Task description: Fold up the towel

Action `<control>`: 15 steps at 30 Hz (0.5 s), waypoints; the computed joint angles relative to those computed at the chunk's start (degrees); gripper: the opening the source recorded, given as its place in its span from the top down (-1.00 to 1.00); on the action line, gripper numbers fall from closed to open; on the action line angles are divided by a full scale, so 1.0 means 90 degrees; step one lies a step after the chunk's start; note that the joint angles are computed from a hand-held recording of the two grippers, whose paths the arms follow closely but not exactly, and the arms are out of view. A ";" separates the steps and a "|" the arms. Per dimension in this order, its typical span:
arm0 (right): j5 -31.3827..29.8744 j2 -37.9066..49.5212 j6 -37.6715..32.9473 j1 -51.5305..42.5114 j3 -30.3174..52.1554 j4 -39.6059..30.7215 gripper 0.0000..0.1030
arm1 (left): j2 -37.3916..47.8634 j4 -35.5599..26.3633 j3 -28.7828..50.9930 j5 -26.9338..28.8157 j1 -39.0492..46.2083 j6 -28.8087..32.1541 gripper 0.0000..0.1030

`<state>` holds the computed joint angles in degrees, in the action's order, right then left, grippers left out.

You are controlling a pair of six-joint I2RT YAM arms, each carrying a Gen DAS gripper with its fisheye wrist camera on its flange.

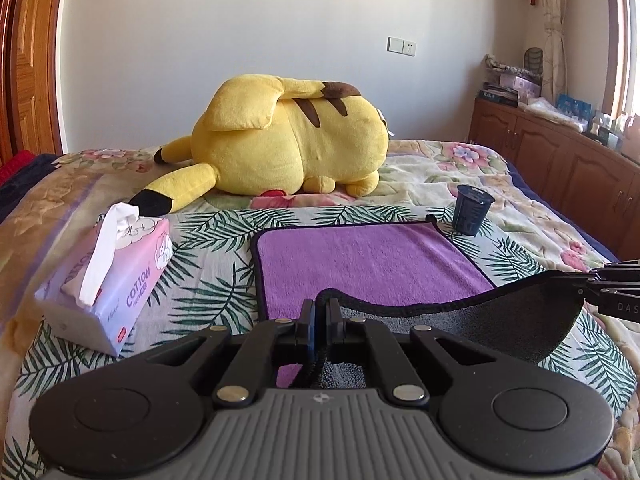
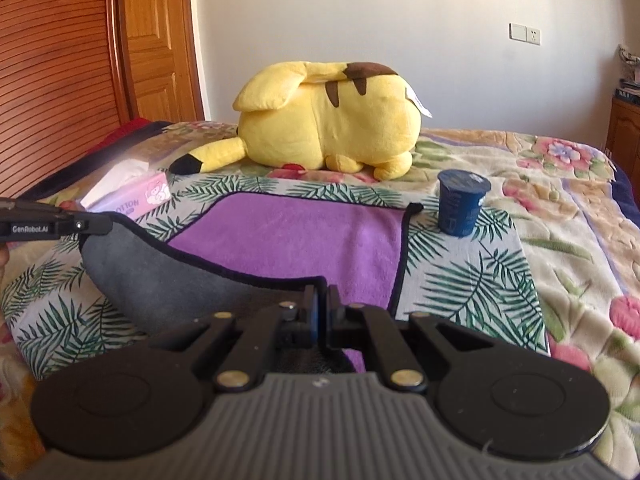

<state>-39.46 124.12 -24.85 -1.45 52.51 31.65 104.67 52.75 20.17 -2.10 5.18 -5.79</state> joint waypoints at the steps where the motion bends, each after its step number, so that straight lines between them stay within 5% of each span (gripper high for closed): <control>1: 0.0001 0.0024 0.0022 0.0017 0.0032 0.0033 0.92 | 0.0035 -0.0032 0.0065 -0.0014 0.0001 0.0020 1.00; 15: 0.0261 0.0319 0.0020 0.0219 0.0486 0.0242 0.92 | 0.0287 -0.0327 0.0787 0.0115 0.0083 0.0334 1.00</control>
<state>-37.11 126.99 -24.67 0.53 56.89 33.82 107.25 49.80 27.25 -1.06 5.93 -2.78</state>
